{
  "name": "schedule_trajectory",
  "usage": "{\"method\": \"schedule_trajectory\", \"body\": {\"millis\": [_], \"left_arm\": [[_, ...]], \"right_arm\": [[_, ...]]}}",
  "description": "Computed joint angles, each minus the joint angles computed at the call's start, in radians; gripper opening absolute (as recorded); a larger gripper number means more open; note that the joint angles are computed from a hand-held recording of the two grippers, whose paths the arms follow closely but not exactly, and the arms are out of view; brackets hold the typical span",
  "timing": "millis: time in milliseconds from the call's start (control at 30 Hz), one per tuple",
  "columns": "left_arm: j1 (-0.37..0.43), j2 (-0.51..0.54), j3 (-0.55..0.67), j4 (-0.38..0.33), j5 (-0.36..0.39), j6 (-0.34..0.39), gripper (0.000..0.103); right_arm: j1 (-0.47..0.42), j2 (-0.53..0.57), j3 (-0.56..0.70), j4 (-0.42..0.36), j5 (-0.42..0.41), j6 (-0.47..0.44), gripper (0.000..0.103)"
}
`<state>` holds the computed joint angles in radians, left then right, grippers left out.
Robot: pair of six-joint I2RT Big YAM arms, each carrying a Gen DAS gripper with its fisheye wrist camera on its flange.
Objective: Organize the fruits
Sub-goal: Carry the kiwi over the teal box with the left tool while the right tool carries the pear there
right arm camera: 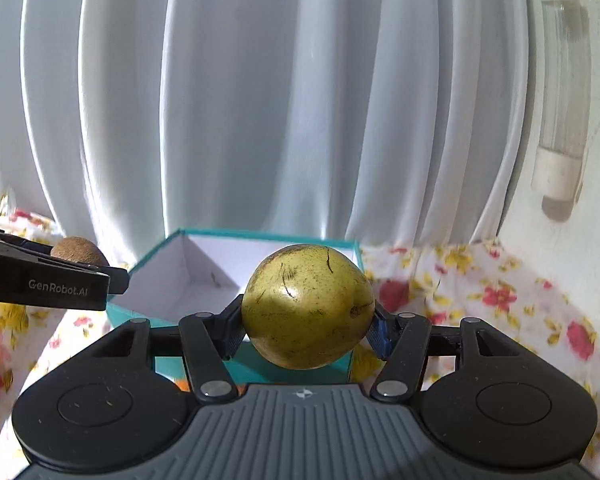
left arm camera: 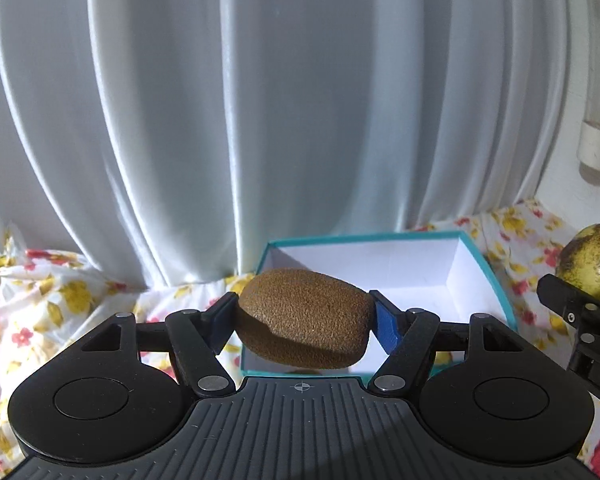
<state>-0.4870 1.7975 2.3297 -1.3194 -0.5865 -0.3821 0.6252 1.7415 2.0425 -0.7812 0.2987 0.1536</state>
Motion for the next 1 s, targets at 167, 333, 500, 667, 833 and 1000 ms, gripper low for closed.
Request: {"method": "schedule_trajectory", "body": {"millis": [167,333,500,667,833,1000], "left_arm": [[0.005,0.035,0.037,-0.022,-0.030,-0.031,0.074],[0.027,0.034,-0.003,-0.042,0.032,-0.077,0.074],[0.038,0.047,-0.009,-0.033,0.065,-0.075,0.074],[0.047,0.075,0.013,-0.043,0.085,-0.072,0.074],[0.062,0.090,0.004,-0.046,0.103,-0.072,0.074],[0.078,0.096,-0.025,-0.036,0.122,-0.074,0.074]], "right_arm": [[-0.009,0.044,0.078,0.061,0.013,-0.010,0.060],[-0.012,0.065,0.066,0.017,-0.026,0.055,0.060],[-0.013,0.089,0.074,-0.008,-0.039,0.076,0.060],[-0.021,0.115,0.095,-0.021,-0.036,0.075,0.060],[-0.028,0.144,0.116,-0.038,-0.034,0.089,0.060],[-0.032,0.175,0.137,-0.064,-0.039,0.095,0.060]]}}
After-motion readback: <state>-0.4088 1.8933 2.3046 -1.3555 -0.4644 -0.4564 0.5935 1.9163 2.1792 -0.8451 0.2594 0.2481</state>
